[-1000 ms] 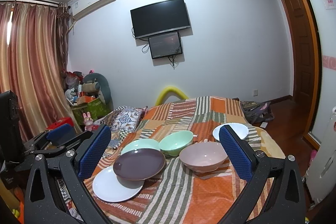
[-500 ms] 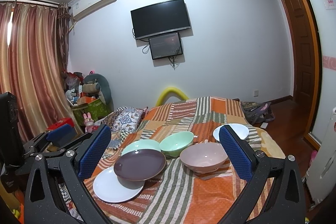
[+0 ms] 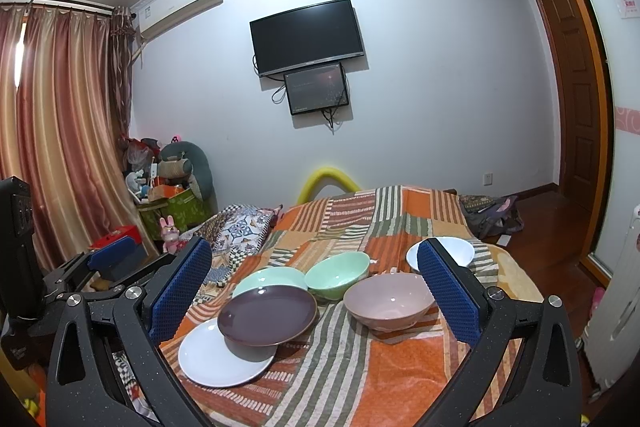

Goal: Organize plates and bowls

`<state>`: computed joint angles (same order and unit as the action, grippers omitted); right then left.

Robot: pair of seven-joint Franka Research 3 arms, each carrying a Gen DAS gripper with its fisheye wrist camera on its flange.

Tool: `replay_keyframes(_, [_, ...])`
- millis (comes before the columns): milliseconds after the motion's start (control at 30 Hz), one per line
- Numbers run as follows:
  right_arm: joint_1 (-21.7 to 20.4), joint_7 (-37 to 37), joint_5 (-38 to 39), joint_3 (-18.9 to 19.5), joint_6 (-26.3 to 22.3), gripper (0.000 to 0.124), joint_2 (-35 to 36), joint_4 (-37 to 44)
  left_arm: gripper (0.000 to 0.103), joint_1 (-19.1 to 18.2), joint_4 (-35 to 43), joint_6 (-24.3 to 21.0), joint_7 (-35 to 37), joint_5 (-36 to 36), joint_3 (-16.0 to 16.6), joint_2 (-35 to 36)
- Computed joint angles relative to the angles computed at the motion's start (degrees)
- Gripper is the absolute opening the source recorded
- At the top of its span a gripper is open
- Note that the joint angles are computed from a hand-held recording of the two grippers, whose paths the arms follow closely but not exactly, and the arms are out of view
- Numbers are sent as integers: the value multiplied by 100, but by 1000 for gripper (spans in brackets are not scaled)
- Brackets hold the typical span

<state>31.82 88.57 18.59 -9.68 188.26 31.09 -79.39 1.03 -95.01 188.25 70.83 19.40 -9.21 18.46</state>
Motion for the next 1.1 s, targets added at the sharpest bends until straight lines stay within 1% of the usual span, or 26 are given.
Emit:
replay_keyframes(67, [30,14,12,-41,-22,103,7,17,103,-13,3,-5,-1,-2,15,0])
replay_keyframes(267, [-10,1,5,12,-7,103,-11,-7,103,-42,3,-1,-3,-6,45,0])
replay_keyframes(600, [8,-2,22,-7,9,103,-8,-23,103,-29,-13,22,-4,-2,30,-10])
replay_keyframes(733, [5,21,20,-21,-54,103,54,56,103,70,4,9,36,14,-87,3])
replay_keyframes(800, [-10,52,-2,-17,-100,103,105,111,103,183,52,-44,90,21,-217,40])
replay_keyframes(867, [-53,79,-45,20,-203,103,178,210,103,337,96,-100,169,8,-392,91])
replay_keyframes(967, [-200,133,-161,166,-447,103,312,421,103,726,204,-255,399,-82,-838,223])
replay_keyframes(1000, [-264,150,-214,236,-549,103,367,503,103,754,261,-319,445,-135,-864,270])
replay_keyframes(1067, [-383,172,-320,389,-731,103,473,648,103,613,398,-466,451,-231,-651,357])
replay_keyframes(1100, [-434,187,-371,450,-797,103,512,705,103,463,463,-528,409,-251,-442,394])
